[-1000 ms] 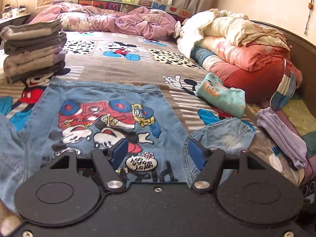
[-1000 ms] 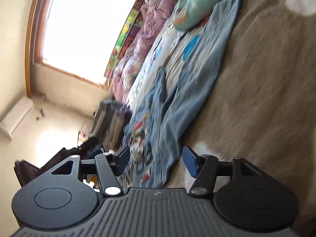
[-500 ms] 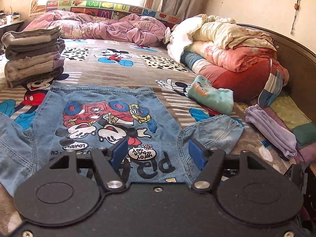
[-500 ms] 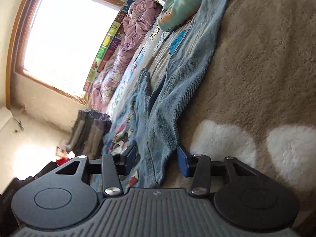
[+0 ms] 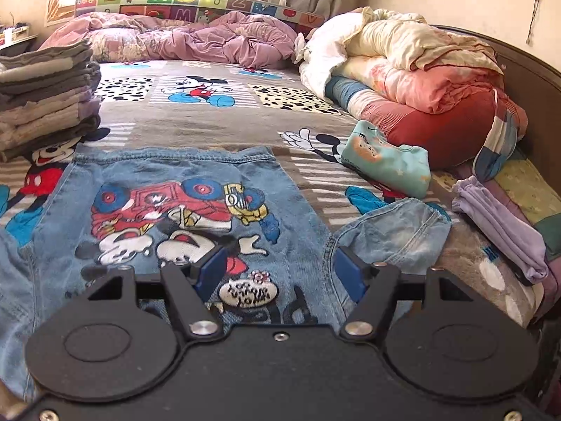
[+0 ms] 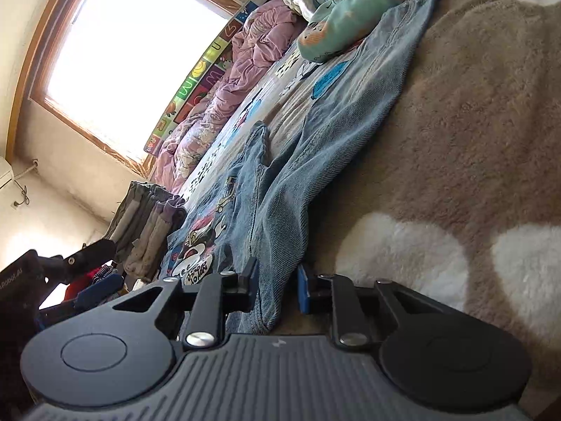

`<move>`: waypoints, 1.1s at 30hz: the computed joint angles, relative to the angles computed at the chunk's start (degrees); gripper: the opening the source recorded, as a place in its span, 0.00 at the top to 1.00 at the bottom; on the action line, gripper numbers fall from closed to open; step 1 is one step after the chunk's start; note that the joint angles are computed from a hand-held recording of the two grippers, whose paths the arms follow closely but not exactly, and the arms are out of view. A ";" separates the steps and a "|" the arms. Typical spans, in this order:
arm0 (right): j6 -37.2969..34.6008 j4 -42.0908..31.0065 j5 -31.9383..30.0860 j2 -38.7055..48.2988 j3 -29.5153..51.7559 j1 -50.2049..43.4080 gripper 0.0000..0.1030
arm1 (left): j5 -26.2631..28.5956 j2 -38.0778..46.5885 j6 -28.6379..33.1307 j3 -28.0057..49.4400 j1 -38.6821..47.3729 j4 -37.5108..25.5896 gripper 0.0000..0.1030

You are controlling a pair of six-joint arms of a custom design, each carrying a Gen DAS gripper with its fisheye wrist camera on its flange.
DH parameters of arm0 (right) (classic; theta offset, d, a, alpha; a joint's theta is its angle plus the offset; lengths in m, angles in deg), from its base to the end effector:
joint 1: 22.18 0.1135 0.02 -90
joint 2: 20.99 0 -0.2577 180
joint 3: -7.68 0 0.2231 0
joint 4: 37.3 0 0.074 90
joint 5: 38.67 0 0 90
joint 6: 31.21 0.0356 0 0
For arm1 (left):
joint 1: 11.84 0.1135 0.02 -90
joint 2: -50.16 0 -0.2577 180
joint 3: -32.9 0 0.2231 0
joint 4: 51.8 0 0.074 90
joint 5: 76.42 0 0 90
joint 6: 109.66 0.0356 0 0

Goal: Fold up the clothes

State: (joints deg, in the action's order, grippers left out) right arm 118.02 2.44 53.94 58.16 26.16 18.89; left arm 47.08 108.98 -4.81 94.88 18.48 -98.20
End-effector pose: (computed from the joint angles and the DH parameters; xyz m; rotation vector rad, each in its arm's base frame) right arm 0.1391 0.1191 0.1330 0.3649 2.0738 1.0816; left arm 0.1695 0.0764 0.2752 -0.0123 2.1891 -0.2428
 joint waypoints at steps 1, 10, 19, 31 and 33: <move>-0.88 1.31 0.20 1.40 0.16 -0.04 0.85 | -3.44 2.01 -1.81 0.84 -4.12 2.54 0.35; -9.16 -7.77 4.21 -1.64 4.96 2.83 0.82 | -28.80 36.24 -7.58 25.79 -29.04 7.52 0.54; -10.70 -7.45 1.50 -1.16 6.79 1.94 0.82 | -37.36 59.30 -8.46 52.89 -31.85 -7.28 0.91; -23.36 -12.02 9.05 -7.01 8.80 9.17 0.84 | -23.00 51.54 -9.03 47.16 -21.51 -2.91 0.97; -27.16 -13.87 11.63 -8.36 9.69 12.00 0.84 | -20.75 49.97 -9.32 45.37 -19.08 -1.67 0.97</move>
State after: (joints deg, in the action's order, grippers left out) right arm 90.86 -11.43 65.57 49.80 35.85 30.89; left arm 26.33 158.95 -14.13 140.25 -0.60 -99.87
